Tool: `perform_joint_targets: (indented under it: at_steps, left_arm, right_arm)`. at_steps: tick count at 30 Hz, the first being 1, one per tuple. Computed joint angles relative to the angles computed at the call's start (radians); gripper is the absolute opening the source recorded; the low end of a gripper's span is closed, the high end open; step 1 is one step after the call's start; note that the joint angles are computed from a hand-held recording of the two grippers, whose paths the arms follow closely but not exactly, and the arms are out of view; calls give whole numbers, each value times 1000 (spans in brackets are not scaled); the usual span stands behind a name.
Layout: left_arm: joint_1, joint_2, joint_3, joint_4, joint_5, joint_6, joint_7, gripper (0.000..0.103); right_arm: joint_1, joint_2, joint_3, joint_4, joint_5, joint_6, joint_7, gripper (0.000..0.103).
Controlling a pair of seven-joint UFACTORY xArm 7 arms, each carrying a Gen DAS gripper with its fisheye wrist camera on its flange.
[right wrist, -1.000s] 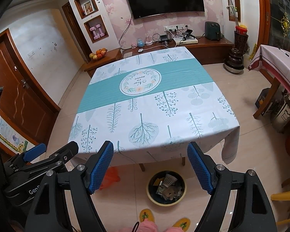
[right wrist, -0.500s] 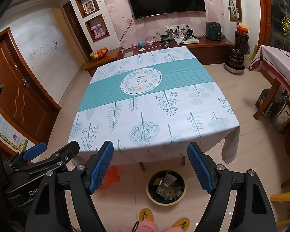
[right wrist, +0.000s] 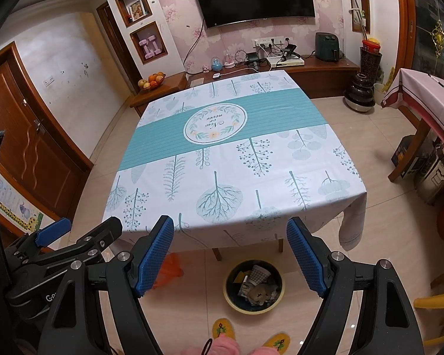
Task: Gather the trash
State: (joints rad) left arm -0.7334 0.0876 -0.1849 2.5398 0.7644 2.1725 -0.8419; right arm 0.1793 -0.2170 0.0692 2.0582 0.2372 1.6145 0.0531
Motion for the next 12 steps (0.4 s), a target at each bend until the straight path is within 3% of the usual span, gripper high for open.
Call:
perform_joint_targets:
  at_steps: [7,12]
  left_arm:
    - [77,-74,-32,-112,-60,-43,-3,92]
    - [118,-70,-75,-108,-56,-41,1,92]
  right_arm:
    - [1,5,1,7,-3,3,1,80]
    - [-3,-22,-7,-30,-2,-5,-11,80]
